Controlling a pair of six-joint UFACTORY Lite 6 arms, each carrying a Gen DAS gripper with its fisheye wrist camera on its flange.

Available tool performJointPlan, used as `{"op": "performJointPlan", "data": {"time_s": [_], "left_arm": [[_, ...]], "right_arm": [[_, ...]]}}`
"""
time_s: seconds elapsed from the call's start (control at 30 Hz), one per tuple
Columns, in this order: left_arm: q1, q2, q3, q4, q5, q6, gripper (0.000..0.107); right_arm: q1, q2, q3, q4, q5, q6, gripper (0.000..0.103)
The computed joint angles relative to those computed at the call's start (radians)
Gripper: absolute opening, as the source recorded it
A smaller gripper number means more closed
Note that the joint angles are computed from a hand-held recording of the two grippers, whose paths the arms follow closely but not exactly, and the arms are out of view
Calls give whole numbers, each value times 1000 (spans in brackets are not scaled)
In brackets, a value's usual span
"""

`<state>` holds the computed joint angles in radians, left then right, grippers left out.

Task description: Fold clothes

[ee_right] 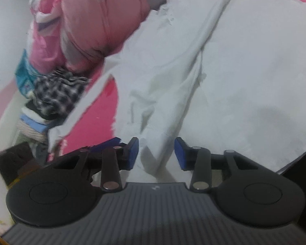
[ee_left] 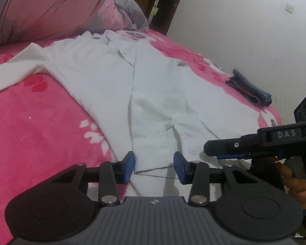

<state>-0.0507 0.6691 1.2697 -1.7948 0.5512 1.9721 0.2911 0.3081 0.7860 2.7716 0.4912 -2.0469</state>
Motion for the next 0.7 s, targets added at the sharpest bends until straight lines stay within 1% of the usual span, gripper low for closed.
{"op": "performJointPlan", "data": {"time_s": [0.07, 0.1, 0.13, 0.17, 0.23, 0.33, 0.4, 0.57, 0.63, 0.7], "left_arm": [[-10, 0, 8, 20, -37, -7, 21], [-11, -1, 14, 34, -47, -20, 19], [-8, 0, 22, 56, -51, -47, 13], [-5, 1, 31, 78, -51, -77, 9], [-3, -1, 40, 88, -58, -101, 4], [5, -20, 34, 95, -47, -119, 2], [12, -38, 26, 113, -19, -145, 2], [12, -67, 12, 161, 44, -204, 2], [8, -62, 14, 189, 60, -235, 2], [-1, -47, 18, 208, 49, -251, 2]], "right_arm": [[15, 11, 10, 35, -10, -43, 21], [23, 15, 14, 56, -16, -70, 17], [30, 17, 17, 83, -22, -107, 9], [35, 19, 18, 106, -23, -134, 5], [33, 13, 11, 111, -5, -141, 3], [27, -37, -24, 125, 14, -163, 2], [21, -94, -55, 136, 14, -184, 1], [-4, -205, -121, 72, 5, -135, 1], [-8, -216, -142, 57, -1, -110, 1], [-22, -191, -160, 18, 18, -52, 1]]}}
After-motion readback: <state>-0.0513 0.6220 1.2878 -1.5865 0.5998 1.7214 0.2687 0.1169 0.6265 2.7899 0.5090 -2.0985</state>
